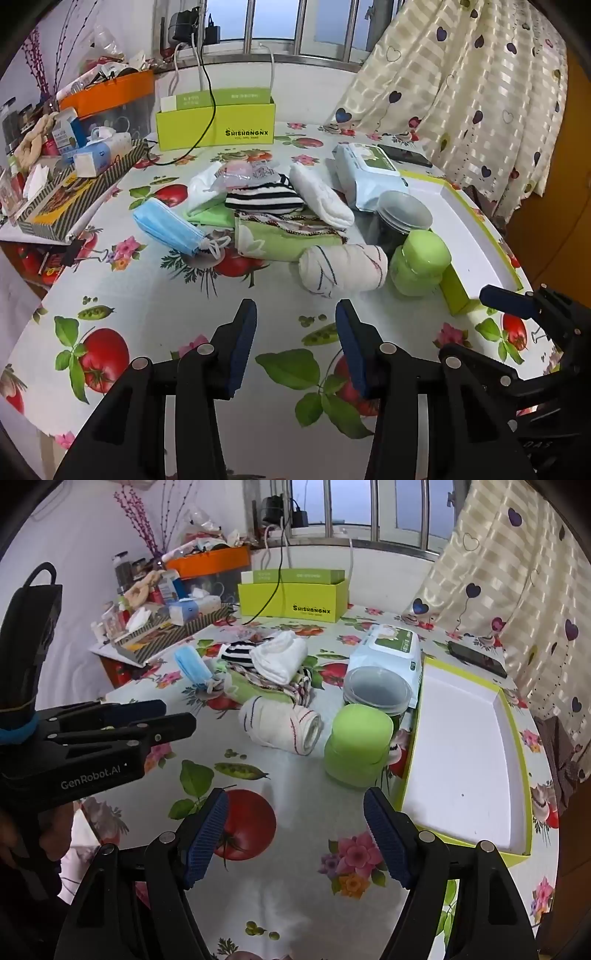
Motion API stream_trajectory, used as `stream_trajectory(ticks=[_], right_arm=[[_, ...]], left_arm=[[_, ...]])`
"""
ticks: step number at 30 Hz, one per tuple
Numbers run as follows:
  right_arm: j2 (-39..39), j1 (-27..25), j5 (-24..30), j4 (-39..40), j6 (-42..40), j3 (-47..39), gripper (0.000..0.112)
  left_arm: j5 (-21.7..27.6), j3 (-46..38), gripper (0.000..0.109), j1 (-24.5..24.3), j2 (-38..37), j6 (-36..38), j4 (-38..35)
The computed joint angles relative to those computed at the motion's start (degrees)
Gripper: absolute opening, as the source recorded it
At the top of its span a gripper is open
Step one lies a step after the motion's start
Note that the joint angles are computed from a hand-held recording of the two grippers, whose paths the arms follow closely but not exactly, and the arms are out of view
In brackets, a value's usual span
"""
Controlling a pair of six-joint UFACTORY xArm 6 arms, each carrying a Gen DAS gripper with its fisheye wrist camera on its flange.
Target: Organize soft objects
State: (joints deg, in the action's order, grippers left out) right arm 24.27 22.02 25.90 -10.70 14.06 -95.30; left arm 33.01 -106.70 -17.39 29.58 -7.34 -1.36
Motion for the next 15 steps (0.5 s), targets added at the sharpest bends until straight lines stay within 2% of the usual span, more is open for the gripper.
stream_trajectory(ticks=[5,9,11,13,15], right_arm=[[-0.11,-0.1,-0.7,-0.22,0.3,0.44,0.076],[-0.22,-0.22,-1.32,0.57,-0.26,0.8,0.076],[-0.12,-0.25,-0.33,0.35,-0.14,0.09,0.076],[-0.03,-0.28,0.57,-0.09,0.21,-0.71,0.076],[-0.48,-0.06,-0.84,-1.72,1.96,0.93,0.076]], left_arm=[[1.97,-1.64,0.046,-0.93,1.04,-1.55,2.72],[-0.01,1.34,0.046,-0.63,-0.49,-0.42,1.69],[2.47,-0.36,0.046,-0.42,0.2,0.64,1.19],[2.89,-0.5,0.046,-0.35,0.29,1.98,-0.73],[3.12,-0.3,0.046,-0.12,0.14,4.04,-4.23]])
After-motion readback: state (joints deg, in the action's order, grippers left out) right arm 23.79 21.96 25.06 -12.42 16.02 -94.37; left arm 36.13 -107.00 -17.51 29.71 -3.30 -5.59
